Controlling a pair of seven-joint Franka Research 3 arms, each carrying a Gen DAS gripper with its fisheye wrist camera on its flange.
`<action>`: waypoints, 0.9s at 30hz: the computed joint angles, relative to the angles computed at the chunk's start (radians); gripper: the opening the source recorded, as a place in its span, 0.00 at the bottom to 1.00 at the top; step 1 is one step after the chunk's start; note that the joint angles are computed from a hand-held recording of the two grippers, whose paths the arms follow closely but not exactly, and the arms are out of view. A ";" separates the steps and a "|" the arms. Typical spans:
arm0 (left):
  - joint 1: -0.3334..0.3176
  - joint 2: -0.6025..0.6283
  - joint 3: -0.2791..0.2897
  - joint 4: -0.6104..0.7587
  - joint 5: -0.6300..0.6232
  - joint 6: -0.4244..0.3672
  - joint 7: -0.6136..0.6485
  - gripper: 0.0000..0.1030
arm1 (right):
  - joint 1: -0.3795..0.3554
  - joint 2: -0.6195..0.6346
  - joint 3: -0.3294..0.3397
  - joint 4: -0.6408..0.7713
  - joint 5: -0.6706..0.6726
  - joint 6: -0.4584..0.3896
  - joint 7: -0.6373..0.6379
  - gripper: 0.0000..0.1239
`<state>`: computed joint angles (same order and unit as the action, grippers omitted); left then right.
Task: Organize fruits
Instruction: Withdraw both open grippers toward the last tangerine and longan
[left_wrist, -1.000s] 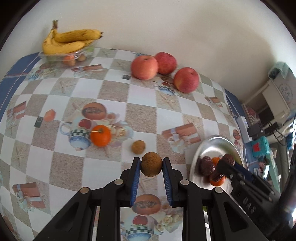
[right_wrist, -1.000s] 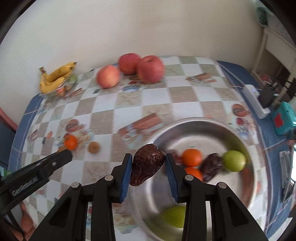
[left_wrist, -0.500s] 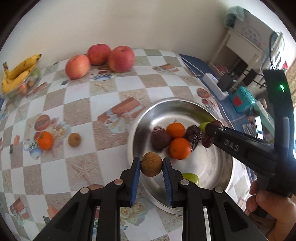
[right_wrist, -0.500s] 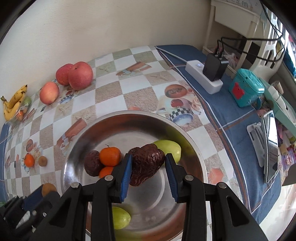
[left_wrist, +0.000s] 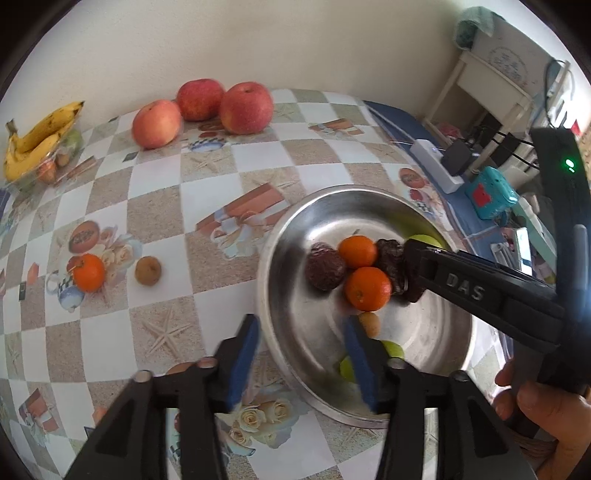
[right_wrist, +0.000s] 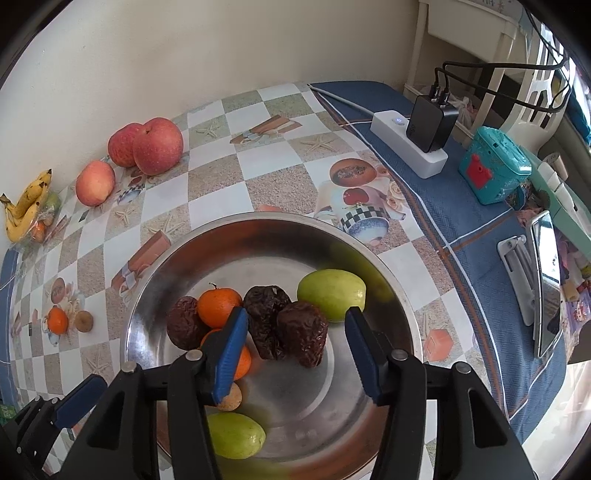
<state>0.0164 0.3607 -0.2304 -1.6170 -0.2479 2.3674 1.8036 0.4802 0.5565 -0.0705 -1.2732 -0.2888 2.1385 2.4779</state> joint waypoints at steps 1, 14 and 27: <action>-0.006 0.002 0.010 0.000 0.015 0.001 -0.027 0.66 | 0.000 0.002 0.000 0.002 -0.001 -0.003 -0.001 0.56; -0.065 0.042 0.145 0.029 0.420 0.014 -0.479 1.00 | 0.022 0.027 -0.006 0.031 -0.046 -0.003 -0.042 0.70; -0.023 0.043 0.185 0.071 0.594 -0.007 -0.704 1.00 | 0.044 0.086 0.008 0.123 -0.009 0.037 -0.136 0.70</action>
<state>-0.0066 0.4042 -0.0454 -1.5456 0.3460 2.3601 1.0998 0.5243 0.6426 -0.0626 -1.1504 -0.2980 2.1758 2.3419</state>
